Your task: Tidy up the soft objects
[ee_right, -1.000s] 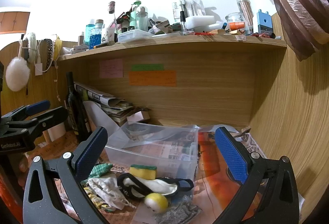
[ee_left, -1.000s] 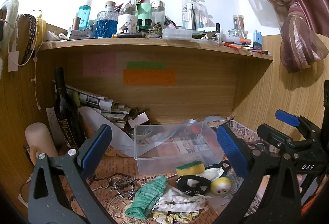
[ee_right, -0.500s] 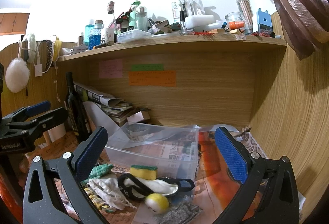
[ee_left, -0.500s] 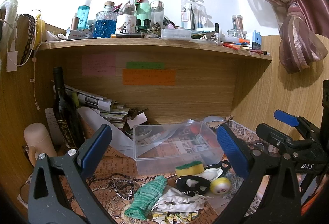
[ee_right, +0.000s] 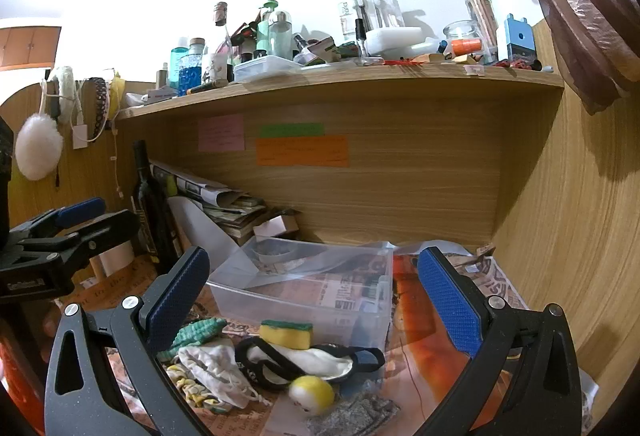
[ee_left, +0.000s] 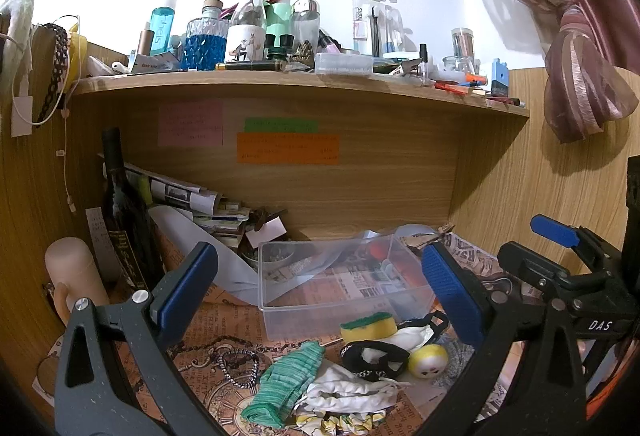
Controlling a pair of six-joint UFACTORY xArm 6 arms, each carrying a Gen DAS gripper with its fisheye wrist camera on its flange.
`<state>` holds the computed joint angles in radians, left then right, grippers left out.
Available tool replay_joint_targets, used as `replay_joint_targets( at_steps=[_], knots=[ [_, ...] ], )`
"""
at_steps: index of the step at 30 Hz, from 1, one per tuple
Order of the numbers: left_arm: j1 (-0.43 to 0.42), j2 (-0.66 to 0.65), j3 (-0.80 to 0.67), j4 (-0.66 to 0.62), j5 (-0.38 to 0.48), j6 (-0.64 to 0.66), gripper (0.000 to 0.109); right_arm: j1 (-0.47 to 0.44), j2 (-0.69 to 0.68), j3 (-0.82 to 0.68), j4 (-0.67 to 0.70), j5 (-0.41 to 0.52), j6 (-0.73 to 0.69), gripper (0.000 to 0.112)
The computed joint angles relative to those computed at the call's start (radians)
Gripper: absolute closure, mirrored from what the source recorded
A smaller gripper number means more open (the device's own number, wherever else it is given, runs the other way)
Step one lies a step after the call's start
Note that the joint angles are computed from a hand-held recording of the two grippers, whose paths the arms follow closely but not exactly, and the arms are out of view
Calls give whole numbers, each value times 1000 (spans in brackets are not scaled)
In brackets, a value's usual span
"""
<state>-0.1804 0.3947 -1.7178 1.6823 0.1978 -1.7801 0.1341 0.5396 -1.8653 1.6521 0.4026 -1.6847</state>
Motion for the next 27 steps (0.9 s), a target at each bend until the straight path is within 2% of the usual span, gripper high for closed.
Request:
replay_joint_targets(
  at_steps=[6,9,12,19,21,24,27],
  knots=[
    [9,7,7,-39,-13,35,6,1,-2,7,10,-8,-20,9],
    [16,19,18,-118,-13,117,6,-2,8,1,-24,-20,15,9],
    [22,39,33,-268,-10,267,6,-13,30,-10,-129,-19,124,9],
    [27,104,69,-759,-40,714,6,-33,82,-12,-397,-31,379,9],
    [26,122,74,-869,-48,804,6,-39,96,-13,-471,-23,455,9],
    [20,143,66,-917,-39,838,6,-50,116,-14,-563,-7,555,9],
    [16,171,41,-1001,-10,918,22,-67,132,-15,-647,32,657,10]
  ],
)
